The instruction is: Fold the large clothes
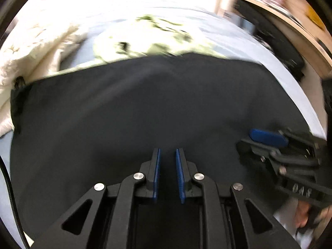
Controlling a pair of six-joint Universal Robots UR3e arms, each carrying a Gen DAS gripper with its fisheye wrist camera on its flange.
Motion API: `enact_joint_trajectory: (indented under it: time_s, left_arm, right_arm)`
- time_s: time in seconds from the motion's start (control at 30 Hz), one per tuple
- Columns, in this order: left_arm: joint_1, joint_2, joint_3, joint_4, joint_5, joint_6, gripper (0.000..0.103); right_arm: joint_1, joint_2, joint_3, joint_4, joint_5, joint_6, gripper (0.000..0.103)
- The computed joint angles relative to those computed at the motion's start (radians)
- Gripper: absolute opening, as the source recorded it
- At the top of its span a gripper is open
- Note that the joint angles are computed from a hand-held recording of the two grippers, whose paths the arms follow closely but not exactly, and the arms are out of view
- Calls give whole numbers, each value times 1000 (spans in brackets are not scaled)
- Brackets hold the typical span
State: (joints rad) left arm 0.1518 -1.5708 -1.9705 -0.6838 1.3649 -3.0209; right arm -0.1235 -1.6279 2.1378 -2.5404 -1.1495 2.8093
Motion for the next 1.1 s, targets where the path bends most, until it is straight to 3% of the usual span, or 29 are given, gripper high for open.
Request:
enact_joint_trajectory:
  time_s: [0.13, 0.2, 0.3, 0.4, 0.43, 0.53, 0.63, 0.7, 0.8, 0.9, 0.97, 1.1]
  left_arm:
    - [16, -176, 136, 102, 130, -58, 14]
    - [7, -253, 180, 182, 269, -96, 14]
    - [55, -290, 169, 271, 364, -91, 14]
    - [140, -260, 88, 367, 325, -55, 11]
    - [164, -253, 73, 386, 308, -38, 6]
    - [231, -218, 33, 406, 264, -11, 5]
    - [279, -166, 2, 376, 229, -21, 5]
    - [298, -122, -7, 315, 224, -16, 8]
    - [290, -88, 19, 198, 198, 3, 10]
    - [278, 96, -104, 104, 122, 4, 11]
    - [270, 226, -169, 6, 83, 5, 11]
    - [291, 472, -275, -206, -16, 9, 12]
  right_arm:
    - [105, 241, -201, -138, -70, 127, 39]
    - [124, 345, -309, -165, -98, 157, 39]
    - [115, 417, -369, -239, -153, 192, 37]
    - [51, 441, -378, -298, -210, 211, 37]
    - [11, 442, -374, -314, -235, 219, 37]
    - [-83, 459, -374, -342, -318, 228, 37]
    - [-216, 436, -374, -267, -282, 274, 38]
    - [-291, 380, -349, -206, -208, 274, 38]
    - [-306, 260, -249, -202, -194, 212, 39]
    - [-307, 72, -112, -115, -58, 153, 39]
    - [-281, -73, -12, -31, 29, 120, 39]
    - [-123, -233, 121, 27, 45, 107, 39]
